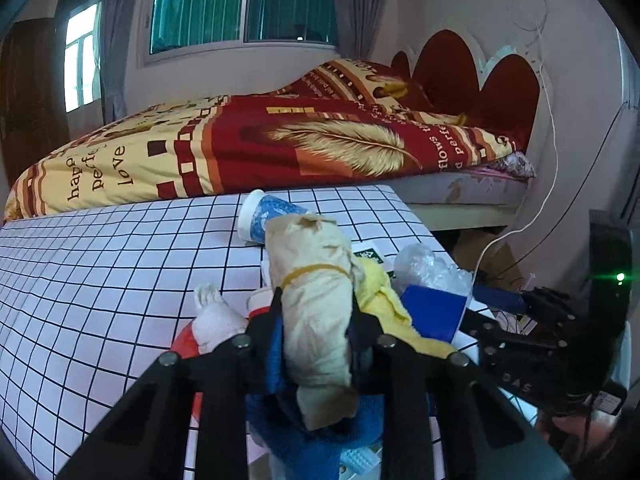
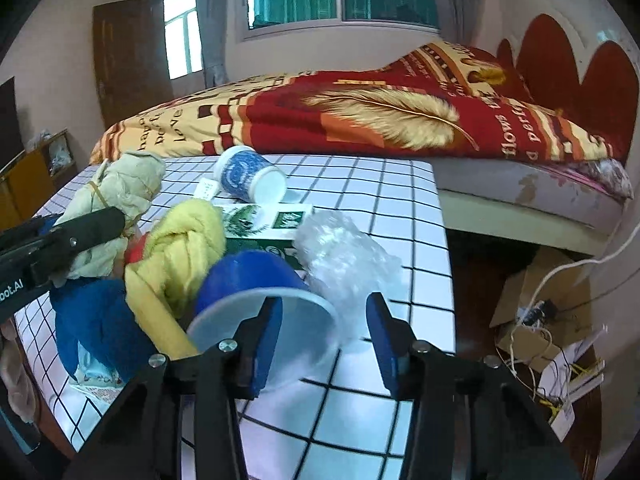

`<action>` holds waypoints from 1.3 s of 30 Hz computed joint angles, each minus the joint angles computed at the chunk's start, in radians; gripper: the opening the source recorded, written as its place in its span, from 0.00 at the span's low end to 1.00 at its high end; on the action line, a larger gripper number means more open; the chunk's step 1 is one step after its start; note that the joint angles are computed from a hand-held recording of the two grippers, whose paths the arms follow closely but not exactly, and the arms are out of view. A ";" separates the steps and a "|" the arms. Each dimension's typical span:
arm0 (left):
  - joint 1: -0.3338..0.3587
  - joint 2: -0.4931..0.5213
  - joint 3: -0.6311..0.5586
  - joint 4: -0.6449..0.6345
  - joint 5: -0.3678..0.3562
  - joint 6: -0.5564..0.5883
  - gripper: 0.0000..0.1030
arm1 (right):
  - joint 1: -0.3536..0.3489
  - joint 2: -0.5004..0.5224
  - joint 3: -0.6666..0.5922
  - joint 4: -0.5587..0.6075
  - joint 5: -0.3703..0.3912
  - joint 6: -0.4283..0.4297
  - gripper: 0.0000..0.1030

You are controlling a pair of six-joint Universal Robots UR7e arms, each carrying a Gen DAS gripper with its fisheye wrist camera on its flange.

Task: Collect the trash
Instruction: 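Grasp the wrapped tissue bundle with the left gripper while the right gripper approaches the blue-white bowl, then grasp the blue-white bowl rim with the right gripper and lift it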

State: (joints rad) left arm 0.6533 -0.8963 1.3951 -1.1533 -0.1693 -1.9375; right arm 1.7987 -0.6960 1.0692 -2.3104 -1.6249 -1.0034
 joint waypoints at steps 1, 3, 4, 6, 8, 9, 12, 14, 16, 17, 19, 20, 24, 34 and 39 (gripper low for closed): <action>-0.001 -0.004 0.004 -0.011 0.003 0.006 0.25 | 0.003 0.004 0.000 -0.002 -0.004 -0.010 0.27; -0.002 -0.007 0.009 -0.026 0.004 0.018 0.25 | 0.005 0.009 -0.003 -0.004 -0.018 -0.023 0.17; -0.003 -0.005 0.003 -0.005 0.005 0.004 0.25 | 0.003 0.005 0.000 0.000 -0.010 -0.028 0.15; -0.006 -0.001 -0.008 0.047 0.007 -0.035 0.25 | -0.001 -0.007 0.017 -0.015 -0.006 -0.035 0.14; -0.009 -0.003 -0.005 0.064 0.006 -0.058 0.25 | -0.007 -0.030 0.043 -0.025 0.010 -0.032 0.14; -0.011 -0.002 -0.009 0.080 0.005 -0.073 0.25 | -0.010 -0.040 0.055 -0.033 0.016 -0.030 0.13; -0.017 0.007 -0.021 0.135 0.000 -0.125 0.24 | -0.015 -0.068 0.088 -0.060 0.024 -0.029 0.11; -0.023 0.009 -0.021 0.157 -0.002 -0.149 0.24 | -0.017 -0.081 0.102 -0.066 0.027 -0.028 0.09; -0.029 0.016 -0.034 0.201 -0.005 -0.185 0.24 | -0.021 -0.100 0.122 -0.069 0.031 -0.030 0.05; -0.032 0.020 -0.039 0.225 -0.006 -0.203 0.24 | -0.021 -0.106 0.130 -0.074 0.030 -0.032 0.04; -0.036 0.026 -0.049 0.260 -0.008 -0.227 0.23 | -0.024 -0.121 0.146 -0.072 0.033 -0.036 0.04; -0.037 0.027 -0.050 0.263 -0.008 -0.230 0.23 | -0.025 -0.126 0.151 -0.071 0.032 -0.038 0.04; -0.045 0.024 -0.043 0.278 -0.006 -0.247 0.22 | -0.030 -0.139 0.160 -0.071 0.039 -0.027 0.04; -0.064 0.041 -0.075 0.441 0.017 -0.393 0.22 | -0.031 -0.177 0.198 -0.089 0.067 -0.040 0.03; -0.060 0.016 -0.020 0.296 0.006 -0.279 0.22 | -0.027 -0.156 0.178 -0.058 0.023 -0.023 0.04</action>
